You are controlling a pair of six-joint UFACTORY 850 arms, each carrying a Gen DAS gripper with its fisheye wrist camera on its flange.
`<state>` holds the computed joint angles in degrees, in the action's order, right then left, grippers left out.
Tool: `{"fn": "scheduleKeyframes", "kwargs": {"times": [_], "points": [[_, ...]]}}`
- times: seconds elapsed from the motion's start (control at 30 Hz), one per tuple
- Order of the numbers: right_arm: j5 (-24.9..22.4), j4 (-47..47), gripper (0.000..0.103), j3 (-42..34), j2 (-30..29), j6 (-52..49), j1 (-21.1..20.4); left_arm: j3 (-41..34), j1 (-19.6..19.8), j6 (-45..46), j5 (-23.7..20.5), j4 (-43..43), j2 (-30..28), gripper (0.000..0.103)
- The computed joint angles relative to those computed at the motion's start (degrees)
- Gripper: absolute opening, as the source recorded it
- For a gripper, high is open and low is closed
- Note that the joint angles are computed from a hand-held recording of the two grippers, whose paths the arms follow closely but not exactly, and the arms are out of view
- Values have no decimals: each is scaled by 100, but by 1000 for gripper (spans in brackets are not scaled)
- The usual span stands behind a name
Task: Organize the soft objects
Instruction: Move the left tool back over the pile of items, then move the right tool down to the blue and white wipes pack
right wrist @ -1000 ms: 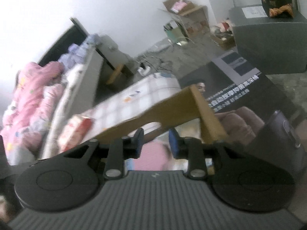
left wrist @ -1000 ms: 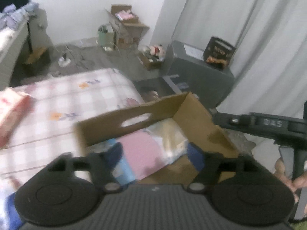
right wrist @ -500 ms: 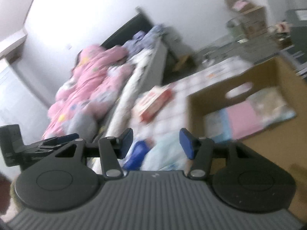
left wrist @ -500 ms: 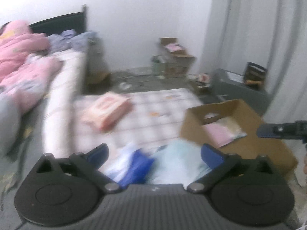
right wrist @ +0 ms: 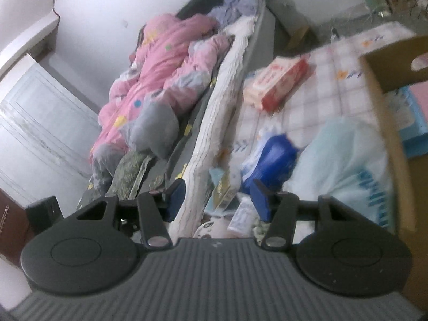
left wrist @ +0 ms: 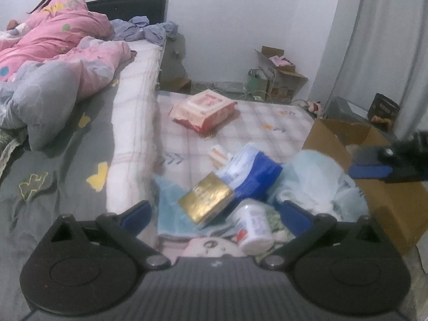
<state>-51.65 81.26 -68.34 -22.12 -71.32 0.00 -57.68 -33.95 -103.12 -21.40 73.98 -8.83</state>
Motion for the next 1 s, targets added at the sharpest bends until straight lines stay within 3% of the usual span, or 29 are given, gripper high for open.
{"fn": "scheduleKeyframes", "kwargs": {"times": [0.33,0.53,0.67,0.87,1.0], "points": [[321,-328,53,-121,-329,562,478,495,-10,-1233,298,1425,11,103],[238,-510,53,-175,-560,794,589,582,1,-1541,562,2002,-58,102],[462,-565,53,-264,-630,925,608,544,73,-1827,578,2335,-103,101],[803,-862,53,-995,-972,1454,639,144,309,-2512,753,3317,-314,98],[953,-1642,55,-1936,-1437,2226,741,-453,444,-1530,1012,2928,-755,98]]}}
